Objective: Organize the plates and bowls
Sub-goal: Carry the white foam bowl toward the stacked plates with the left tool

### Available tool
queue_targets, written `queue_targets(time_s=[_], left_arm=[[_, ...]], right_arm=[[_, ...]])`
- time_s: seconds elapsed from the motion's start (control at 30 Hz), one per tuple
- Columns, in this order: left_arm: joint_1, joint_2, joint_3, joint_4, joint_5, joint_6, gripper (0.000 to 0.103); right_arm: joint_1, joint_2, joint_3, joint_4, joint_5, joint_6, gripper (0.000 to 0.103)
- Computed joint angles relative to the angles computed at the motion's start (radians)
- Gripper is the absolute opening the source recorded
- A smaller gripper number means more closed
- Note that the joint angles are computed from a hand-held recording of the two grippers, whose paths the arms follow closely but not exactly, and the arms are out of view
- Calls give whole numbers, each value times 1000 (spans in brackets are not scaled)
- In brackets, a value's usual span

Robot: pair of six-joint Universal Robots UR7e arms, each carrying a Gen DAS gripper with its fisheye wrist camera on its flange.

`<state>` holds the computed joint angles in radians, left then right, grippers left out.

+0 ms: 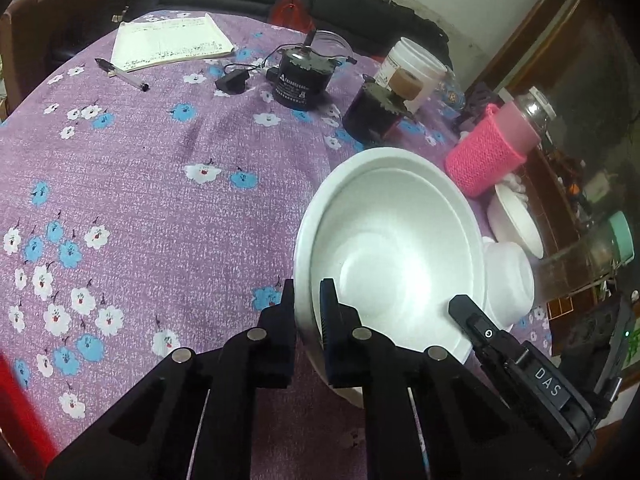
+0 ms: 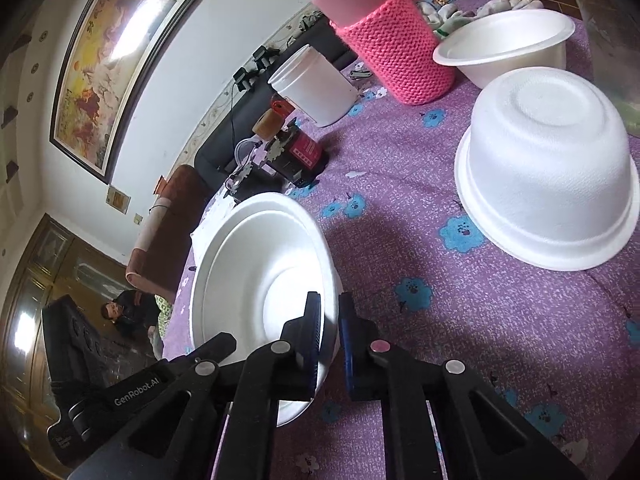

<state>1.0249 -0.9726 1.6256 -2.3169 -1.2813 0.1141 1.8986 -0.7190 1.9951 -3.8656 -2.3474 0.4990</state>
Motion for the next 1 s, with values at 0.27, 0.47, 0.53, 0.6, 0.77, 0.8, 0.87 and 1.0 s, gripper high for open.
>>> queue_targets(time_s=[0.27, 0.47, 0.53, 0.6, 0.77, 0.8, 0.87, 1.0], left_arm=[[-7, -75, 79, 2, 46, 20, 8], [-9, -184, 161, 16, 61, 41, 8], [-12, -225, 188, 20, 69, 55, 8], [-18, -281, 221, 27, 70, 59, 8], [-23, -393, 279, 46, 73, 67, 9], [-23, -411, 286, 49, 73, 70, 9], [-24, -468, 313, 54, 84, 79, 9], [-6, -530, 313, 71, 80, 91, 9]], right_arm=[[20, -20, 32, 95, 9, 134, 9], [86, 0, 56, 96, -34, 191, 9], [115, 7, 64, 104, -49, 215, 9], [146, 16, 64, 114, -70, 231, 9], [232, 41, 53, 141, -120, 261, 9], [252, 48, 47, 149, -134, 267, 9], [287, 63, 32, 165, -158, 274, 9], [345, 98, -12, 212, -184, 290, 9]])
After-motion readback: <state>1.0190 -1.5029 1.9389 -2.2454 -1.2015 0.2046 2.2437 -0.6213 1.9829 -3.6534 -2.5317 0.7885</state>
